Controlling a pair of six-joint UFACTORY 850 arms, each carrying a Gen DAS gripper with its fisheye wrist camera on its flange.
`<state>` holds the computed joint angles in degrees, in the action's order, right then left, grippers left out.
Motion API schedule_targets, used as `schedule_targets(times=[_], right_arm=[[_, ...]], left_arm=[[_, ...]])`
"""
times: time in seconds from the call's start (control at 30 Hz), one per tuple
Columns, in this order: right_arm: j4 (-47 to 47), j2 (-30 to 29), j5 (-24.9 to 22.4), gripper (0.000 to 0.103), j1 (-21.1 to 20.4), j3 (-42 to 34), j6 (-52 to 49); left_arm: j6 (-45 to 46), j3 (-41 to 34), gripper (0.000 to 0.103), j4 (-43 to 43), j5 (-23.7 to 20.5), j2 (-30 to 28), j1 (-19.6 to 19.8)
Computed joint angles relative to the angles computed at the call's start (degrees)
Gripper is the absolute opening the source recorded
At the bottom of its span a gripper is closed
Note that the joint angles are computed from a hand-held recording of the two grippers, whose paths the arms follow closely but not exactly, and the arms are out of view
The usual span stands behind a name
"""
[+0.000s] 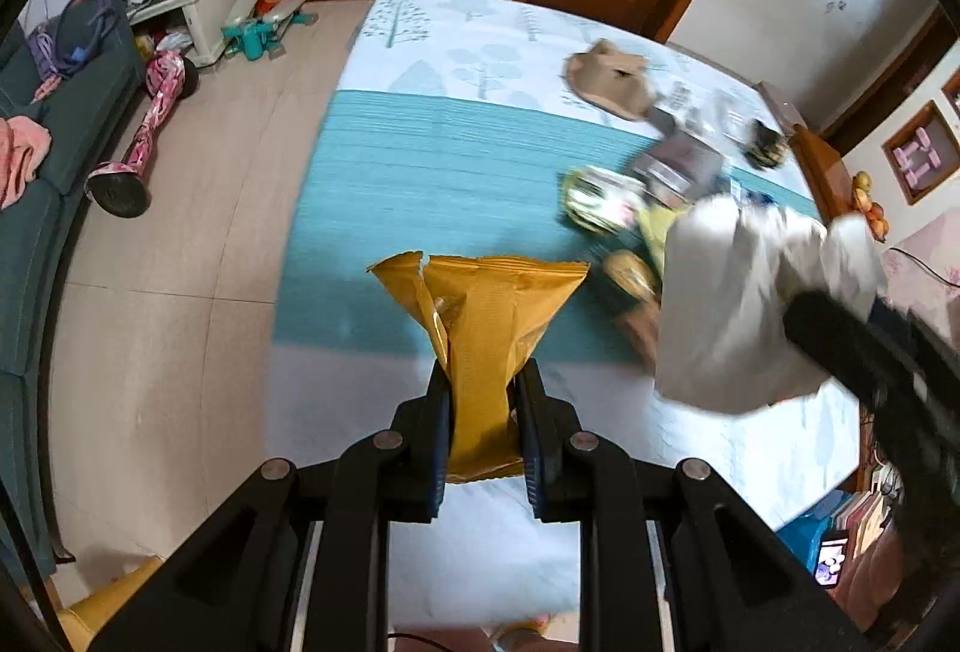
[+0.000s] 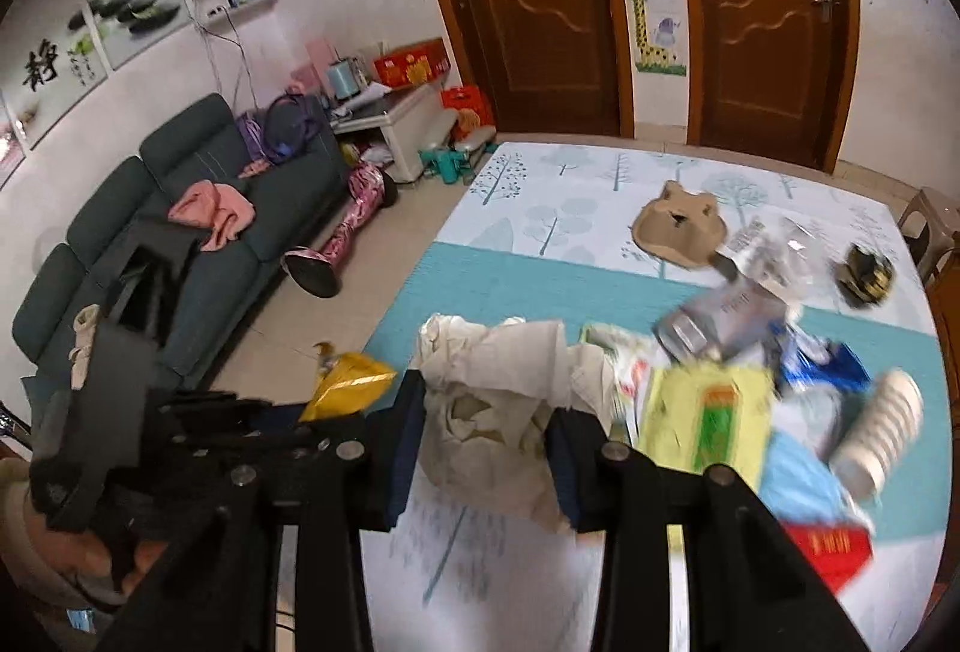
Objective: Collect trash
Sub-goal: 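Lift the yellow wrapper and white tissue and carry both toward the trash bin, then open both tools over the bin, dropping the wrapper and tissue inside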
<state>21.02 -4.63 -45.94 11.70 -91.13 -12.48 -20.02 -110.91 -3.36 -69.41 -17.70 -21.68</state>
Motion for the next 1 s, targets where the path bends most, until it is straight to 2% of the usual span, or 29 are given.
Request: schedule_targets(times=[0.17, 0.37, 0.53, 0.67, 0.8, 1.0], right_arm=[[3.9, 11.8, -2.4, 0.038, -3.8, 11.9, -5.5], [8.4, 24.6, -10.3, 0.038, -12.0, 24.6, -12.5], [9.5, 31.5, -16.7, 0.038, -17.8, 32.0, -15.1], [10.2, 35.0, -19.8, 0.038, -21.2, 36.6, -15.2], [10.6, 37.5, -20.5, 0.038, -23.4, 41.3, -13.6], [11.6, 39.5, -17.3, 0.039, -25.1, 49.7, -9.5]], left_arm=[[-9.7, 8.8, 0.018, 3.5, 1.9, 8.1, -8.6], [-20.6, 16.9, 0.018, 7.0, 1.9, 14.1, -20.0], [-25.6, 20.6, 0.018, 7.4, 0.8, 16.1, -26.8], [-26.1, 22.6, 0.018, 7.1, 0.5, 16.9, -29.6], [-24.7, 25.2, 0.018, 6.4, 0.8, 16.7, -31.4], [-22.2, 33.2, 0.019, 3.4, 4.4, 17.4, -32.7]])
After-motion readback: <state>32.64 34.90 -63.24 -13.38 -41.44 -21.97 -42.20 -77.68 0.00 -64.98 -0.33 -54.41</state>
